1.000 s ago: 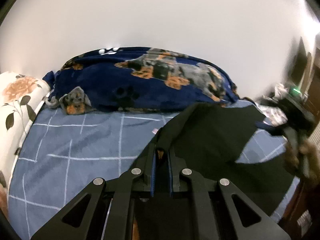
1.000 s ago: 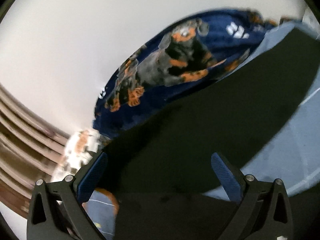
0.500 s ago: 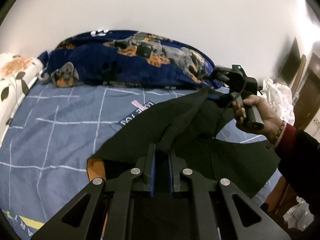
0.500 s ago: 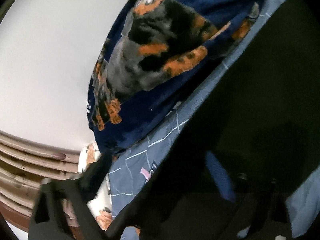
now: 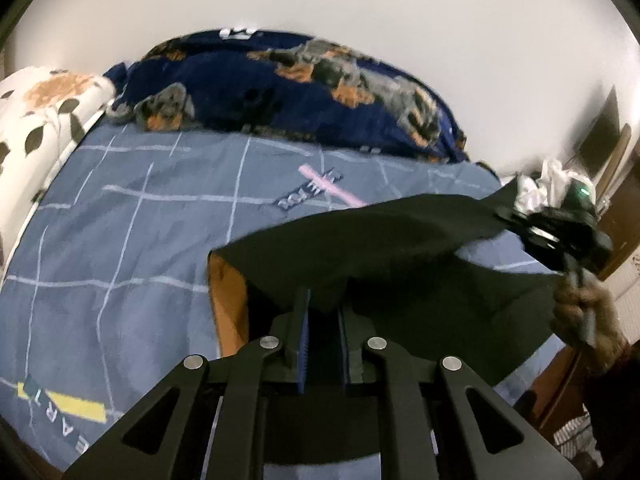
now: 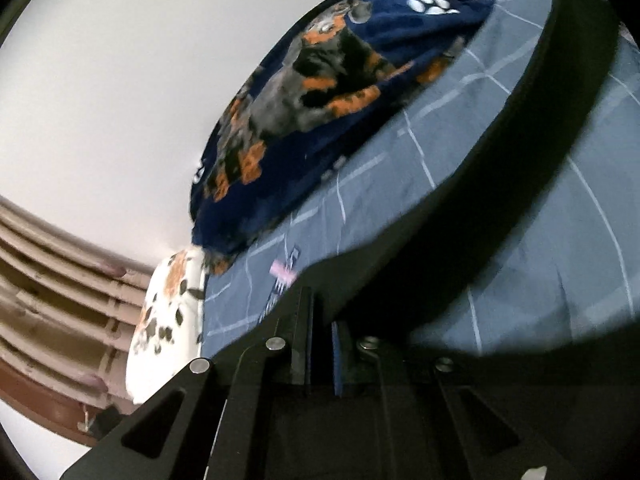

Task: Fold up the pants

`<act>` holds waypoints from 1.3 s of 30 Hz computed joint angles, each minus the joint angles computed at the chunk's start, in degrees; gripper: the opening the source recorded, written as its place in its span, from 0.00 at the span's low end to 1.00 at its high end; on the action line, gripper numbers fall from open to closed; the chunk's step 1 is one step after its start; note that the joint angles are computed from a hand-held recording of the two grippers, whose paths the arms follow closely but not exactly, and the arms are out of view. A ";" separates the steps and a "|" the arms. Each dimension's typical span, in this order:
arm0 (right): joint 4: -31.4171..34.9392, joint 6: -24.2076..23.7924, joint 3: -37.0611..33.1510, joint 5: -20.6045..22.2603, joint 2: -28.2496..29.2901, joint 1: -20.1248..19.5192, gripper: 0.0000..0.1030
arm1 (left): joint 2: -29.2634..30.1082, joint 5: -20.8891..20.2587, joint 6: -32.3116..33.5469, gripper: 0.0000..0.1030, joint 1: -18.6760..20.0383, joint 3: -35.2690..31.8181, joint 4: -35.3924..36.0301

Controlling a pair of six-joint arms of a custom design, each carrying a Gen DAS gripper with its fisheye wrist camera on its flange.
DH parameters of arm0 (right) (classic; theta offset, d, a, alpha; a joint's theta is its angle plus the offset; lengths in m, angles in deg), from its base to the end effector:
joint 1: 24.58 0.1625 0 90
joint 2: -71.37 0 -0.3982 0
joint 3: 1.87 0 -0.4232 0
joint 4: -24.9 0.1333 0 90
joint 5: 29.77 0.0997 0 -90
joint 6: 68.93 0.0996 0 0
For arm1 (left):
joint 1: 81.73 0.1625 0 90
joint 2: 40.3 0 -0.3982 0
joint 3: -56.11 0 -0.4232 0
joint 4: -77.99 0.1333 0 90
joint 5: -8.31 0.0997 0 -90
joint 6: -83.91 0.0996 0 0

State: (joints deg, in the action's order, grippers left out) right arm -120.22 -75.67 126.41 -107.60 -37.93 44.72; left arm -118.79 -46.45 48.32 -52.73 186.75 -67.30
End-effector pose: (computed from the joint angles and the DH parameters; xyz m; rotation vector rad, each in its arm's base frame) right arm 0.0006 -0.4348 0.3809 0.2544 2.9146 -1.0007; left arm -0.2951 -0.3817 0.1428 0.5687 2.6288 -0.6868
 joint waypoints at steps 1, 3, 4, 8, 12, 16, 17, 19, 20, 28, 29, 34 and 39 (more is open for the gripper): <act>0.85 -0.43 1.68 0.45 -2.32 -0.86 0.08 | -0.41 -0.04 -0.49 0.12 -0.19 0.23 1.11; 3.47 -1.28 5.15 2.00 -7.46 -3.40 0.08 | -1.21 -0.13 -1.31 0.13 -0.65 0.78 3.19; 3.95 -1.32 6.49 1.95 -9.04 -3.90 0.08 | -1.70 -0.26 -1.79 0.13 -0.94 1.18 4.51; 7.79 -3.05 11.31 2.73 -15.82 -7.41 0.08 | -3.06 -0.75 -4.01 0.14 -1.60 2.58 8.48; 11.89 -4.10 14.68 3.11 -20.89 -10.57 0.08 | -5.16 -2.12 -7.45 0.15 -1.85 4.61 11.27; 17.74 -6.12 17.53 4.24 -26.53 -15.08 0.08 | -6.70 -3.12 -9.84 0.15 -2.60 6.29 14.19; 19.01 -6.54 18.17 4.40 -27.74 -16.13 0.08 | -6.91 -3.32 -10.17 0.15 -2.77 6.57 14.81; 20.96 -7.30 19.06 4.55 -29.54 -17.59 0.08 | -7.33 -3.34 -10.65 0.15 -3.14 7.08 16.08; 22.09 -7.54 19.45 4.70 -30.34 -18.39 0.08 | -7.59 -3.39 -10.87 0.15 -3.19 7.28 16.49; 24.63 -8.65 21.17 3.78 -32.25 -20.16 0.08 | -8.12 -3.24 -12.18 0.15 -2.92 7.99 18.95; 24.41 -8.72 21.28 3.59 -32.21 -20.07 0.08 | -8.34 -3.14 -12.08 0.15 -2.90 8.15 18.76; 23.45 -7.98 21.27 3.36 -31.32 -19.46 0.07 | -9.07 1.55 -17.46 0.25 -5.29 6.09 29.84; 23.53 -8.30 21.39 4.44 -31.13 -20.44 0.07 | -15.06 9.95 -27.21 0.35 -9.34 6.17 38.43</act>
